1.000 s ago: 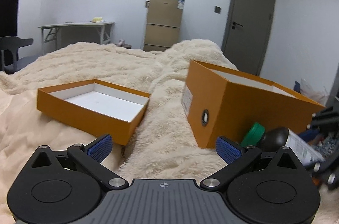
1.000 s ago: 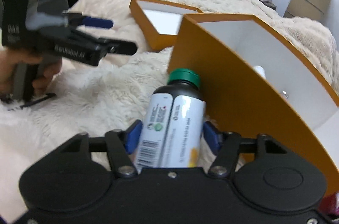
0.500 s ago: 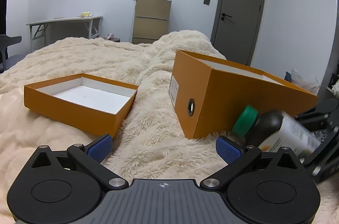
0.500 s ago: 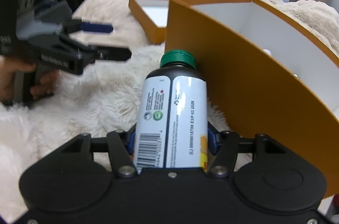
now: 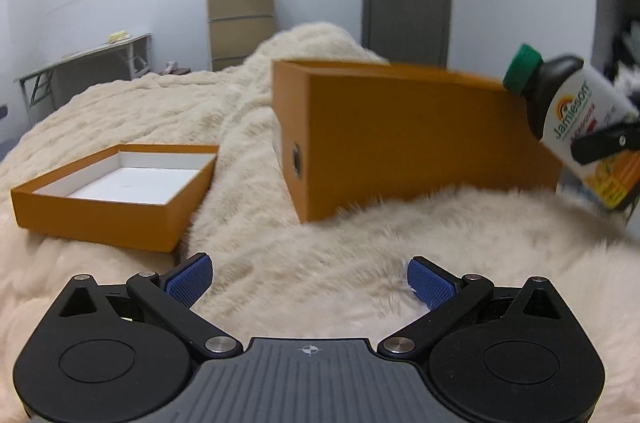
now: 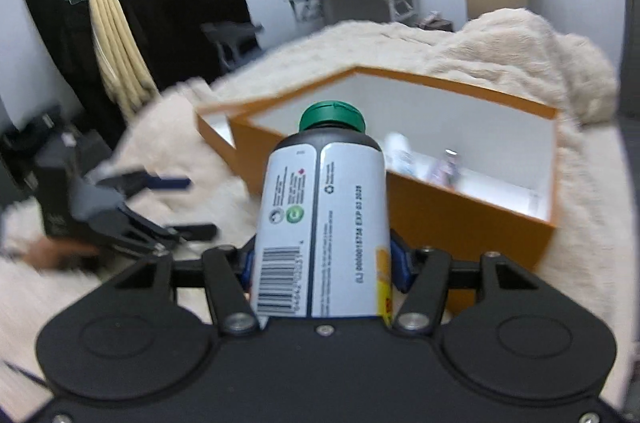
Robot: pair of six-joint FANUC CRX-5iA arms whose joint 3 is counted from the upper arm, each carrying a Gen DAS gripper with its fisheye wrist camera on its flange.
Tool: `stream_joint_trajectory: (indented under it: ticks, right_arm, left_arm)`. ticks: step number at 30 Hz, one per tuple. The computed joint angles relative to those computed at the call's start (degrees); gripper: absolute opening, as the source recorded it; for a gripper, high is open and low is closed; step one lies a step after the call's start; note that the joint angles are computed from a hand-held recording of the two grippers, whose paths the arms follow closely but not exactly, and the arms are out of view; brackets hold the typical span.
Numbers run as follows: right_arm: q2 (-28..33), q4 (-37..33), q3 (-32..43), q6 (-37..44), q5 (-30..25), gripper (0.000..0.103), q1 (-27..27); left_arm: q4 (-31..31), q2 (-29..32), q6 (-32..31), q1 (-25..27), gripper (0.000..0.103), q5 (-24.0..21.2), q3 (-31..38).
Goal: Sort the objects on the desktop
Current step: 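Lift the Jamieson bottle with the right gripper and release it into the box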
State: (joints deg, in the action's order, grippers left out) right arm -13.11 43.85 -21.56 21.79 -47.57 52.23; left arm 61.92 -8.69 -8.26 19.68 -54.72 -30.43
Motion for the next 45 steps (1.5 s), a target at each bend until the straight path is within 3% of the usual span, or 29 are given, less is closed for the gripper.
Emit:
stream_joint_trajectory:
  ticks: [4, 9, 22, 26, 28, 30, 32, 35, 37, 41, 45]
  right_arm:
    - [2.1, -2.4, 2.4, 4.0, -5.3, 0.057, 1.5]
    - [4.9, -5.3, 4.8, 7.1, -8.7, 0.057, 2.1]
    - [4.8, -6.4, 3.5, 7.2, -8.0, 0.057, 1.7]
    - [2.4, -5.8, 0.5, 5.9, -2.9, 0.056, 0.6]
    - [-0.8, -3.7, -3.2, 1.9, 3.6, 0.056, -0.7]
    - [-3.3, -1.5, -5.9, -1.8, 8.8, 0.056, -2.0]
    - [-7.1, 4.1, -9.6, -10.4, 18.2, 0.056, -5.4]
    - [-8.3, 8.9, -9.3, -15.6, 23.7, 0.056, -9.8]
    - [-6.7, 5.9, -5.0, -10.6, 21.8, 0.056, -11.2]
    - [4.1, -5.0, 12.2, 6.7, 6.1, 0.056, -14.4]
    - [15.2, -12.1, 25.2, 18.4, -7.5, 0.056, -18.1]
  left_arm:
    - [0.5, -1.1, -2.3, -1.4, 0.103, 2.7, -1.5]
    - [0.2, -0.4, -1.6, -1.5, 0.103, 2.8, -1.2]
    - [0.2, -0.1, -1.6, -1.8, 0.103, 2.9, -1.1]
    - [2.1, -1.1, -3.8, -2.0, 0.103, 3.1, -1.4]
    - [5.4, -0.9, -3.8, -1.7, 0.103, -0.4, -0.3]
    - [6.9, 0.8, 0.5, -1.0, 0.103, -6.0, 2.5]
    - [7.1, 2.6, 4.4, -0.9, 0.103, -9.8, 4.7]
    - [7.3, 3.3, 7.0, -3.4, 0.103, -7.2, 4.6]
    - [5.7, 2.9, 8.4, -4.7, 0.103, -4.2, 3.9]
    - [1.8, 2.8, 10.2, -4.8, 0.103, -3.9, 3.2]
    - [2.5, 2.5, 8.7, -5.1, 0.103, -3.1, 2.4]
